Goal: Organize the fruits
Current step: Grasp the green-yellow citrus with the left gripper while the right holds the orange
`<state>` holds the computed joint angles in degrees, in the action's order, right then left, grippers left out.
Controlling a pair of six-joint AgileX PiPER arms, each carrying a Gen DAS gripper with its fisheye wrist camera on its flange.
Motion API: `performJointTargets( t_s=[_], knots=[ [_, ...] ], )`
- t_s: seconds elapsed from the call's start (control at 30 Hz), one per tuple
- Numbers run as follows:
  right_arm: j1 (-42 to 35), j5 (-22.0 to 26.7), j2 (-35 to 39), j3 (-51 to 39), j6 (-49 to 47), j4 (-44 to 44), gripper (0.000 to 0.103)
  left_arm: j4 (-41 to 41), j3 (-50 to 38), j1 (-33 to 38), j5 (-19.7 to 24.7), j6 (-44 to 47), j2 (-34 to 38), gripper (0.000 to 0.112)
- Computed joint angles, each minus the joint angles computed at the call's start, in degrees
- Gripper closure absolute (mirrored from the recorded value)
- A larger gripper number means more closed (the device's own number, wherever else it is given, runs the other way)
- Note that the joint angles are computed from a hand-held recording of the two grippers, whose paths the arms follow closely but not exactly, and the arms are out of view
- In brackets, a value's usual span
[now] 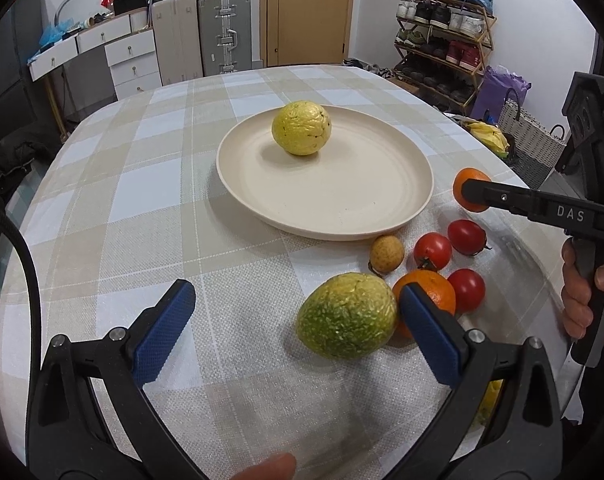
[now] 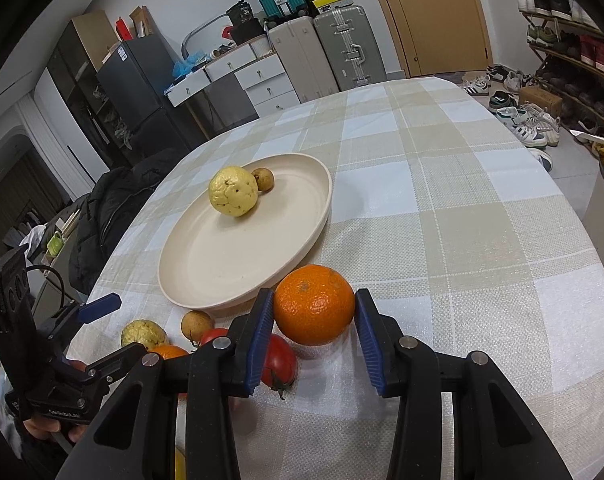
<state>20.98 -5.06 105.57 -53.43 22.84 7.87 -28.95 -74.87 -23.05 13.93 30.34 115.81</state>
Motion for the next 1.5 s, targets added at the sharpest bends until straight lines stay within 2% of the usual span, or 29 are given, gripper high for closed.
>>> performJointTargets(
  t_s=[0.17,0.3,0.37,0.4,0.6,0.7,0.77,0.97,1.1,1.17,1.33,1.5],
  knots=[
    [-0.01,0.22,0.17,-0.29,0.88,-1.08,0.062,-9.18,-0.26,1.04,2.53,8.97,0.03,0.024],
    [-0.02,0.13,0.18,-0.27,1.03,-1.27,0.062,-16.99,-0.98,2.54,6.63,16.52,0.39,0.037],
    [0.02,0.22,0.2,-0.32,-0.71,0.48,0.062,-22.86,-1.13,3.43,8.96,22.48,0.67,0.062],
    [0.09,0.26,0.21,-0.36,-2.09,1.89,0.062,-23.77,-1.31,3.57,9.83,23.54,0.78,0.068],
    [0.23,0.2,0.24,-0.4,-2.95,2.77,0.062,-23.8,0.62,2.4,6.5,25.01,-0.87,0.072],
    [0.26,0.25,0.26,-0.43,-3.01,2.86,0.062,-19.95,0.68,2.3,5.28,21.75,-1.25,0.072],
    [0.29,0.26,0.21,-0.39,-3.49,3.29,0.062,-18.82,0.05,2.87,6.88,21.07,-1.1,0.072],
    [0.43,0.38,0.16,-0.44,-4.27,4.06,0.062,-3.65,-1.9,2.12,7.88,7.06,0.28,0.061],
    [0.55,0.37,0.02,-0.4,-5.43,5.29,0.062,-4.64,-2.63,2.92,8.56,7.1,1.7,0.061],
    [0.54,0.36,0.06,-0.38,-4.1,3.96,0.062,-6.5,-2.34,3.06,8.21,8.93,1.69,0.065],
    [0.6,0.48,0.07,-0.44,-4.63,4.5,0.062,-4.97,-2.18,2.47,6.88,7.95,1.74,0.065],
    [0.62,0.15,0.07,-0.24,-4.64,4.43,0.062,-9.31,-1.26,2.9,5.61,11.39,1.01,0.065]
  ],
)
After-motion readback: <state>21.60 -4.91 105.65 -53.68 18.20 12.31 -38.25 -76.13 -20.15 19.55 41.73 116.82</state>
